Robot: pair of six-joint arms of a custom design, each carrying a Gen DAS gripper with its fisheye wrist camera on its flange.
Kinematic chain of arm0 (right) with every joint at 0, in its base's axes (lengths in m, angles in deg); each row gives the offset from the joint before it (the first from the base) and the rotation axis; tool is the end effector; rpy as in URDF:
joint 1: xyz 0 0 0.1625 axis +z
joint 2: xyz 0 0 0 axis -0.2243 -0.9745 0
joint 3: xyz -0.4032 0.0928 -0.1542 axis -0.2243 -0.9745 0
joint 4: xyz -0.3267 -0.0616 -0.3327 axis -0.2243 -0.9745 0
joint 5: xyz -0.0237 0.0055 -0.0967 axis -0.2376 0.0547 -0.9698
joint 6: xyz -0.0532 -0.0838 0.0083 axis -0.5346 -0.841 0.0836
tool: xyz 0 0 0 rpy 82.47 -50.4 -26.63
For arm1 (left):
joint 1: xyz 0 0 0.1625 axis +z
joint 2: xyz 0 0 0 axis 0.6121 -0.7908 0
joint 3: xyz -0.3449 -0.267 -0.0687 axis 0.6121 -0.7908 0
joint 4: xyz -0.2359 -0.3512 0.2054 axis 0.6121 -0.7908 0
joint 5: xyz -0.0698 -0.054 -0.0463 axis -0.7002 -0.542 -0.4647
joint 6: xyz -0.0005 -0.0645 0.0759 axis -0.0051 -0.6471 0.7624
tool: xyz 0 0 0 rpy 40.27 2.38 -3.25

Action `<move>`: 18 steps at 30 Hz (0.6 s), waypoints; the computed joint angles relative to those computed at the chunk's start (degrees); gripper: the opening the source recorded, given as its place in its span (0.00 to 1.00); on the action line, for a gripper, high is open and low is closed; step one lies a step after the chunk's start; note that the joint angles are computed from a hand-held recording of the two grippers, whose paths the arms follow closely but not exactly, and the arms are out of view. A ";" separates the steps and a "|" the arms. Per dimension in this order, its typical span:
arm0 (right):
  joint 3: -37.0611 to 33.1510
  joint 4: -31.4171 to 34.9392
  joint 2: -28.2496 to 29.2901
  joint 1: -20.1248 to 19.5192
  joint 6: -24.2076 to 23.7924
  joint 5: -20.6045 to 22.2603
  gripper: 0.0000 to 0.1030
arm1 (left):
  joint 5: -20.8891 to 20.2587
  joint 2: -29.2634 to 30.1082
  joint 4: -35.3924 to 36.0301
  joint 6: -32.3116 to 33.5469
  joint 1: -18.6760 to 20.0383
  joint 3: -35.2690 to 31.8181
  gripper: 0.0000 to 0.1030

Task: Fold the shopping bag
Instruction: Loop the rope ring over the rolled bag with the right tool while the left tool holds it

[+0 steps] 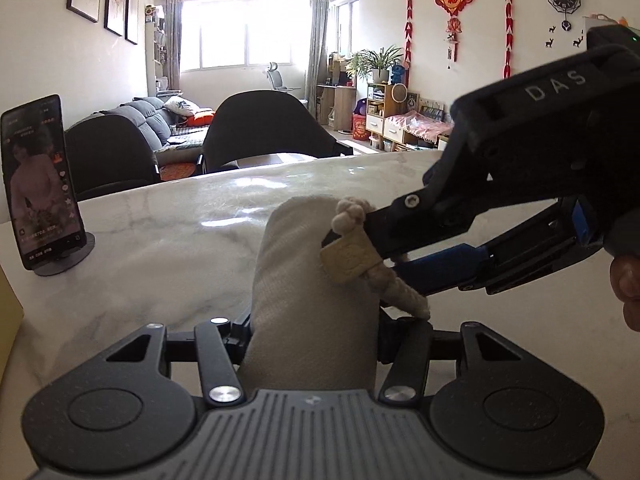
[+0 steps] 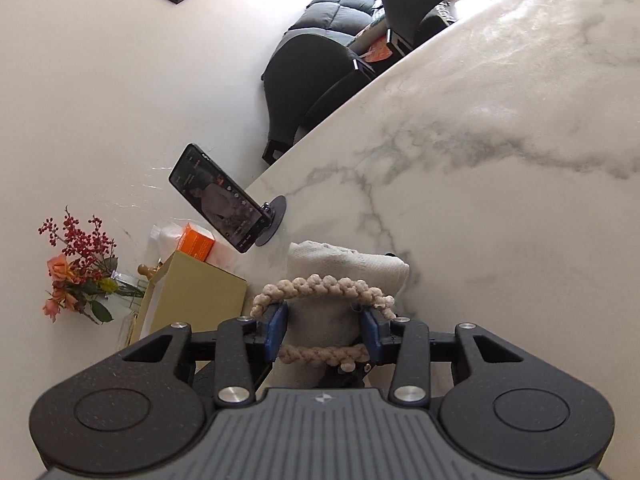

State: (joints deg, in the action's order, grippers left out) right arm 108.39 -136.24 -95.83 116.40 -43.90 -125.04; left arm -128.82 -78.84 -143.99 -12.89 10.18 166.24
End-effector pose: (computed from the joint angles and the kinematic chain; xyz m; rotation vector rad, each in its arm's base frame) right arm 0.2148 -0.4366 0.2080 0.3293 2.8310 -1.3150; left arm -0.2152 -0.4895 0.1519 1.4648 2.3328 -0.7666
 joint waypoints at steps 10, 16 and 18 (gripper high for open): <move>-0.64 3.74 -0.34 0.80 7.87 -5.05 0.48 | 0.80 0.02 2.68 0.50 -1.01 0.65 0.52; -3.33 10.76 -0.53 2.82 11.77 -10.16 0.51 | 3.16 0.03 0.82 0.40 -2.99 2.44 0.51; -4.07 13.74 -1.03 3.42 12.84 -11.80 0.51 | 3.15 -0.12 0.88 0.17 -3.37 2.78 0.51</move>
